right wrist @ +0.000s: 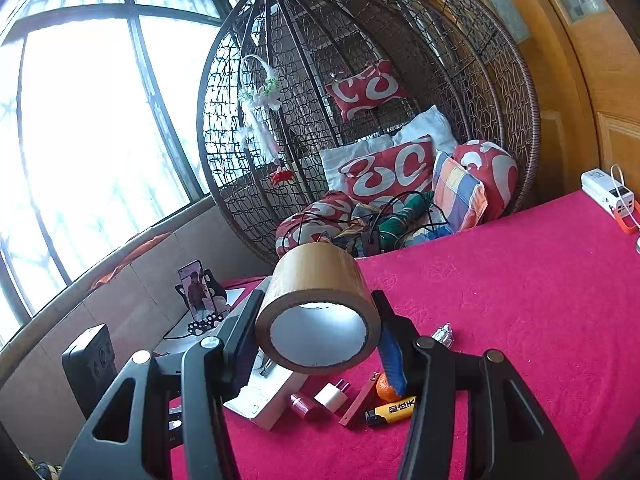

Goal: Organize rigid objects
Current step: 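Place the lighter and tape roll into the white tray and open both tools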

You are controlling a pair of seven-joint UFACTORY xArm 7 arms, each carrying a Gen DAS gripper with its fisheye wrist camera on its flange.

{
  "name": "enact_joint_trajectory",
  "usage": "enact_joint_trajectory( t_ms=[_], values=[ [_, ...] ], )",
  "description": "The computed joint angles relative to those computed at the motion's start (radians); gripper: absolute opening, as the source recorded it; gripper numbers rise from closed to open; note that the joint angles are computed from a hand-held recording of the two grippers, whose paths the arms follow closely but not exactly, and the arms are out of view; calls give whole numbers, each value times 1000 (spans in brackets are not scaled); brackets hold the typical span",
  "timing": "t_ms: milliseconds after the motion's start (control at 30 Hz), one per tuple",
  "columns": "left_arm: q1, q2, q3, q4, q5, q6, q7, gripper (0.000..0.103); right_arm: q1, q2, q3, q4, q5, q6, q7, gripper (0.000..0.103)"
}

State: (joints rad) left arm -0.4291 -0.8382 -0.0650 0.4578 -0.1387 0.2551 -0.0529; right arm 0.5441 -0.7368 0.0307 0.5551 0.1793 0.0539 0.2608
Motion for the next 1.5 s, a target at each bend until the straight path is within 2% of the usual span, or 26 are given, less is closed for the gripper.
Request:
enact_joint_trajectory(
  t_ms=[100,300,433,500,567,667,767,833,900,1000,1033,1067,1100,1133,1167,1233,1267,1367,1433,1500],
  values=[
    [38,-2,24,-2,9,-7,7,23,24,65,-1,48,-3,2,-11,52],
    [87,84,129,54,-12,-19,57,23,77,223,-4,162,20,15,-45,52],
    [96,195,218,131,-77,-5,99,23,64,352,28,254,32,30,-59,52],
    [113,249,238,164,-111,-8,112,23,54,419,48,304,41,44,-65,52],
    [141,297,235,191,-129,-14,120,23,55,476,59,346,66,56,-79,52],
    [178,348,213,210,-150,-27,117,23,12,554,112,402,56,75,-63,52],
    [233,391,161,223,-137,-44,78,23,-32,626,163,451,10,93,-18,52],
    [233,401,157,223,-149,-51,67,23,-44,671,184,478,-14,106,1,52],
    [227,396,160,215,-164,-63,62,23,-55,702,202,489,-69,113,46,52],
    [265,378,123,199,-134,-72,26,24,-66,732,213,491,-219,106,166,52],
    [283,370,107,193,-119,-75,6,28,-66,735,213,487,-248,101,188,52],
    [298,360,94,185,-105,-78,-14,48,-66,736,212,482,-282,91,220,53],
    [310,345,83,174,-95,-85,-35,81,-67,731,210,471,-314,74,253,53],
    [316,328,76,159,-89,-100,-55,92,-68,725,210,461,-317,59,256,56],
    [333,311,61,143,-77,-119,-81,103,-70,716,210,450,-327,47,265,76],
    [397,267,-1,111,-34,-128,-157,103,-99,694,223,429,-464,13,386,103],
    [414,247,-19,99,-18,-125,-187,103,-123,675,235,415,-544,3,453,103],
    [351,184,13,48,-15,-150,-217,103,-216,595,300,365,-718,-4,609,103],
    [318,147,24,22,-10,-158,-231,103,-293,525,351,311,-771,-38,677,103],
    [302,116,20,6,1,-164,-242,103,-364,443,390,250,-771,-74,712,103]
  ],
)
